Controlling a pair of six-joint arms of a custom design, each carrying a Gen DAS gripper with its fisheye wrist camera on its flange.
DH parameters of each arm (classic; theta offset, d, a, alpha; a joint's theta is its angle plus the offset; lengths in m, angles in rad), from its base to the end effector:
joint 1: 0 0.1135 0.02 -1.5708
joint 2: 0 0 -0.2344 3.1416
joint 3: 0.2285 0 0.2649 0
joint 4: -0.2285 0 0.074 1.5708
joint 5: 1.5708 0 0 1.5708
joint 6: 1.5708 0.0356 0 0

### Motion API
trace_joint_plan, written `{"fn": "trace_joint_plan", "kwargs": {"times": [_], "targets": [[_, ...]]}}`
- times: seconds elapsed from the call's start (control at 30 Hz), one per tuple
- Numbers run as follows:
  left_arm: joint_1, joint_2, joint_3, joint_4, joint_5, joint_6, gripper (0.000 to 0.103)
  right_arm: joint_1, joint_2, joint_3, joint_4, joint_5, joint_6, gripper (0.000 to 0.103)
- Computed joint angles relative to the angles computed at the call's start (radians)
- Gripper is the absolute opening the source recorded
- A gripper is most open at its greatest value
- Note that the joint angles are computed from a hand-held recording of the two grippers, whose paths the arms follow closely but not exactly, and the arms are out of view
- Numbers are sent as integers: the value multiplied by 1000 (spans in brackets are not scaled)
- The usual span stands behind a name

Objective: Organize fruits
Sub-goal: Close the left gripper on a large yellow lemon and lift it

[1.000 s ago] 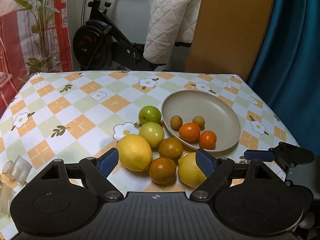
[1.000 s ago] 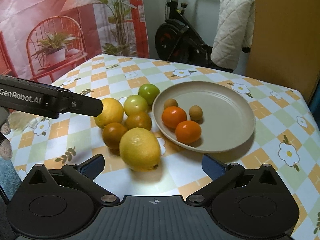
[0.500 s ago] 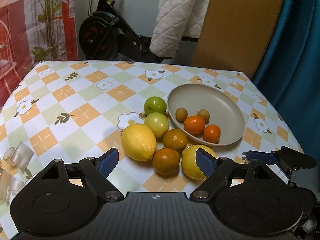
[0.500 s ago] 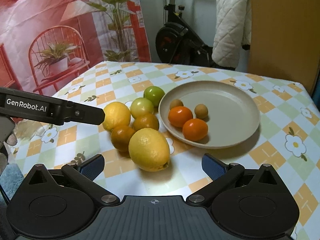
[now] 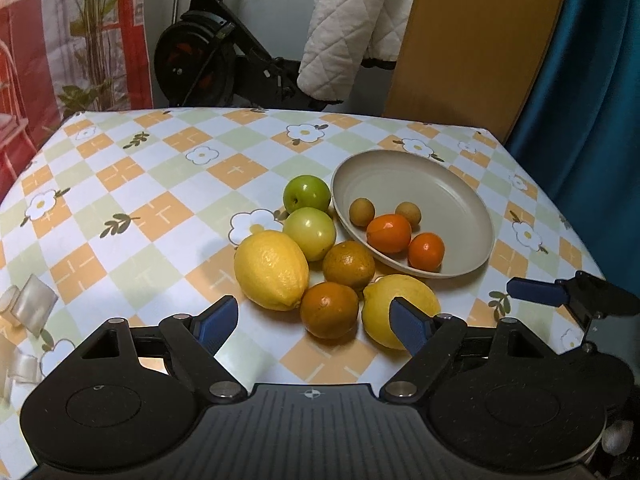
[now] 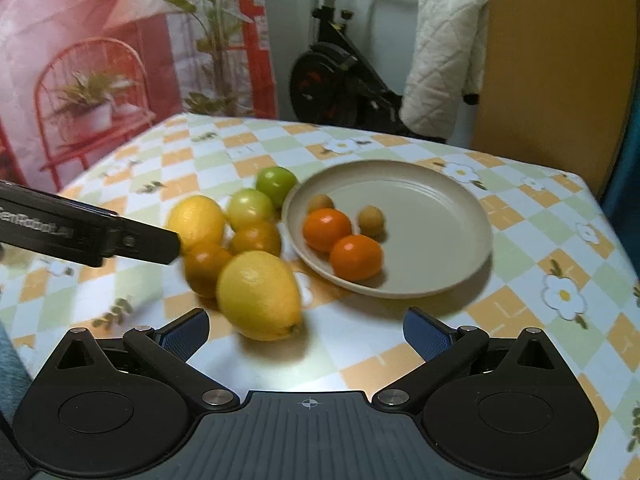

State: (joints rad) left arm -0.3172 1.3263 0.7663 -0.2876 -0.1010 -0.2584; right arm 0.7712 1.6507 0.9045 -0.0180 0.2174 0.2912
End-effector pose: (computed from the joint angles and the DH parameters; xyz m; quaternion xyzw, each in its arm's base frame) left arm 0.2730 -0.0858 0.1727 0.0096 0.9343 -0.0550 0.3522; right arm 0.2545 0.2366 0.1408 -0.1760 0.8983 0.1116 0.3869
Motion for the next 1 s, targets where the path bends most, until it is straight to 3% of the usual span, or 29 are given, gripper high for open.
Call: {"fn": "trace_joint_plan", "kwargs": {"times": [0.2,0.4,0.63,0.83,1.0], "targets": [[6,38,21,1,48,33,76,-24,17,-4,26,-44,-23,90],[0,82,40,22,112,77,68,-31,50,14,37,-113,-63,73],[10,152,77,54,201,113,45,-30,100,53,46,-145,-112,56],[10,225,119,72,239,114,44,-37,114,56,63,-184,-122,48],[1,256,141,76,245,120,47,-45,131,68,72,-195,-115,47]]}}
